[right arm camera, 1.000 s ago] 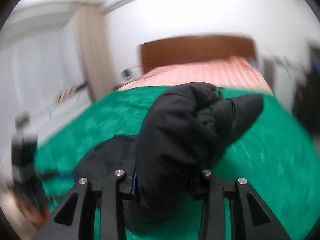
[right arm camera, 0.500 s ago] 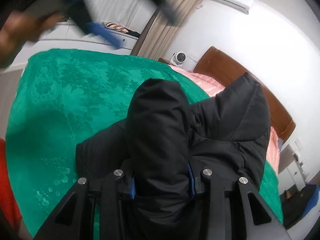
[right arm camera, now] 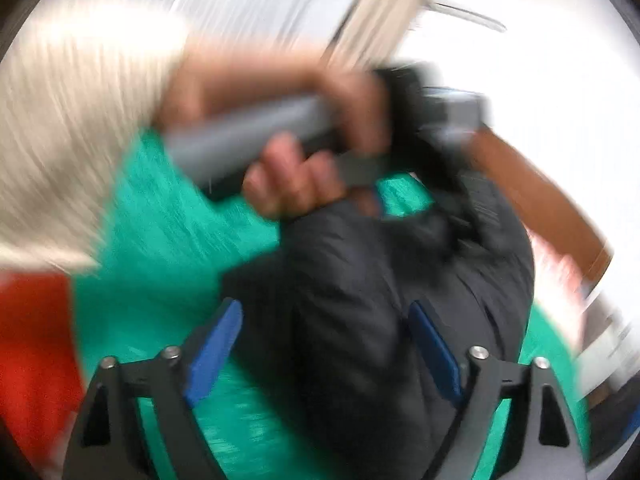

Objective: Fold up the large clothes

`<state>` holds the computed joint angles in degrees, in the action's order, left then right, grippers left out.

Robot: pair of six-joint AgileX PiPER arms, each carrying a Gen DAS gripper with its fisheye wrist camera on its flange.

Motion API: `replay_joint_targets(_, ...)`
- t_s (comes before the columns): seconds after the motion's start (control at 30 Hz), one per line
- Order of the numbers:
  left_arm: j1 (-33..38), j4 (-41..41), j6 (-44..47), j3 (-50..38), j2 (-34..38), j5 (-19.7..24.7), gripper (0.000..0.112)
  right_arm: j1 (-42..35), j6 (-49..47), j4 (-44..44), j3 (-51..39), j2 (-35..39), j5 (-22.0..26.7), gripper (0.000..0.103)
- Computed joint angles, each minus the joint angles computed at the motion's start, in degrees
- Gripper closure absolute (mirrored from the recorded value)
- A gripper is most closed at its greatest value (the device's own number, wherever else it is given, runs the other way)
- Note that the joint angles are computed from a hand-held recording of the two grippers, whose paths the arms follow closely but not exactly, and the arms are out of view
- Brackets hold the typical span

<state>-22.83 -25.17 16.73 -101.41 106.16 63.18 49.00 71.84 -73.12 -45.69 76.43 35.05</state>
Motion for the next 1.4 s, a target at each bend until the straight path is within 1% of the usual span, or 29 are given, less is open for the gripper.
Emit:
replay_joint_targets(0.07, 3.0, -2.8, 2.4, 3.9, -0.3, -2.1, 0.017, -5.2, -1.4, 4.8, 0.1, -5.2, -4.1, 0.012)
replay_joint_targets(0.13, 5.8, -6.6, 4.7, 6.4, 0.1, -2.6, 0.016, -14.9, -10.8, 16.2, -3.6, -6.2, -9.0, 0.01)
replay_joint_targets(0.17, 7.2, -8.5, 5.8, 7.7, 0.3, -3.0, 0.016, -20.7, -14.9, 21.9, -7.3, -4.1, -11.1, 0.01)
replay_joint_targets(0.23, 8.2, -10.6, 7.7, 9.9, 0.3, -4.2, 0.016, -28.8, -25.0, 33.3, -14.1, 0.2, -13.4, 0.009)
replay_joint_targets(0.27, 8.3, -10.8, 8.1, 10.3, 0.2, -4.5, 0.016, -31.8, -30.4, 39.1, -19.8, 5.1, -12.9, 0.008)
replay_joint_targets(0.33, 8.3, -11.3, 9.5, 11.7, -0.2, -5.6, 0.016, -34.7, -40.9, 50.5, -31.2, 15.7, -8.7, 0.008)
replay_joint_targets(0.4, 8.5, -12.1, 11.4, 13.3, 0.2, -7.6, 0.016, -37.5, -51.2, 62.0, -42.7, 26.7, -2.5, 0.008)
replay_joint_targets(0.43, 8.7, -12.4, 12.1, 14.1, 0.3, -8.5, 0.016, -38.4, -54.0, 65.6, -48.3, 32.4, 1.9, 0.006)
replay_joint_targets(0.47, 8.6, -11.9, 12.3, 15.1, 0.7, -10.3, 0.016, -38.7, -55.3, 66.9, -51.6, 36.3, 4.5, 0.005)
replay_joint_targets(0.5, 8.5, -11.5, 12.4, 15.7, 1.1, -11.6, 0.016, -38.8, -54.2, 66.0, -52.6, 37.8, 5.9, 0.001)
replay_joint_targets(0.53, 8.5, -11.9, 13.2, 16.9, 1.3, -13.1, 0.016, -38.9, -53.1, 65.7, -52.3, 38.6, 5.1, 0.0)
replay_joint_targets(0.57, 8.7, -12.6, 13.9, 17.3, 1.6, -13.9, 0.016, -39.0, -52.3, 65.9, -51.5, 39.2, 3.0, 0.0)
replay_joint_targets(0.63, 9.7, -15.6, 16.1, 18.1, 3.0, -14.7, 0.016, -38.8, -51.2, 65.0, -52.4, 40.5, 2.8, 0.0)
replay_joint_targets(0.7, 10.0, -18.2, 17.9, 18.9, 4.1, -15.6, 0.016, -38.0, -48.8, 62.1, -52.7, 42.1, 1.5, 0.0)
replay_joint_targets(0.77, 9.6, -19.1, 18.8, 20.3, 4.2, -17.7, 0.016, -37.5, -45.9, 59.0, -50.7, 42.7, -1.4, 0.0)
replay_joint_targets(0.83, 8.0, -16.6, 16.7, 21.0, 3.9, -20.2, 0.016, -37.0, -42.9, 55.8, -47.6, 41.4, -3.1, 0.0)
replay_joint_targets(0.87, 7.1, -14.4, 14.9, 20.8, 3.8, -21.1, 0.015, -36.5, -41.8, 54.4, -47.7, 41.4, -2.5, 0.0)
replay_joint_targets(0.93, 6.6, -12.7, 13.1, 20.9, 2.9, -21.7, 0.015, -37.4, -44.2, 56.0, -49.0, 41.9, -1.8, 0.0)
replay_joint_targets(0.97, 6.7, -12.1, 12.5, 20.8, 2.3, -21.0, 0.015, -37.6, -45.2, 57.0, -49.4, 41.6, -1.3, 0.0)
replay_joint_targets(1.0, 6.7, -9.9, 10.5, 20.5, 1.5, -20.2, 0.012, -37.4, -45.7, 57.3, -49.1, 40.7, -0.8, 0.0)
replay_joint_targets(1.03, 6.4, -6.7, 7.6, 21.2, -0.1, -20.7, 0.01, -37.3, -46.2, 57.3, -48.2, 39.3, -0.6, 0.0)
replay_joint_targets(1.1, 7.9, -6.4, 7.9, 21.8, -3.0, -18.4, 0.01, -37.1, -47.5, 58.3, -46.2, 36.3, -0.8, 0.0)
replay_joint_targets(1.17, 11.7, -12.0, 13.4, 22.9, -5.9, -14.9, 0.01, -37.4, -47.3, 60.1, -42.3, 31.5, -2.7, 0.0)
replay_joint_targets(1.2, 13.6, -14.7, 15.8, 23.2, -6.7, -12.8, 0.01, -38.1, -47.4, 62.0, -39.1, 27.9, -4.8, 0.0)
replay_joint_targets(1.23, 16.0, -18.1, 18.5, 23.3, -7.0, -9.6, 0.01, -38.7, -47.8, 63.5, -37.3, 25.8, -5.8, 0.0)
replay_joint_targets(1.27, 19.2, -22.3, 21.4, 22.7, -6.4, -4.3, 0.01, -39.7, -49.3, 66.3, -34.6, 22.6, -6.8, 0.0)
replay_joint_targets(1.3, 21.2, -24.2, 22.5, 22.8, -5.8, -1.2, 0.01, -40.6, -51.0, 68.8, -32.5, 20.2, -7.0, 0.0)
replay_joint_targets(1.33, 22.5, -24.4, 22.4, 23.3, -5.8, 0.2, 0.01, -41.0, -51.5, 69.7, -30.9, 18.3, -7.0, 0.0)
replay_joint_targets(1.4, 24.7, -24.8, 25.0, 25.7, -6.2, 1.4, 0.01, -42.3, -54.1, 72.1, -25.7, 13.3, -7.5, 0.0)
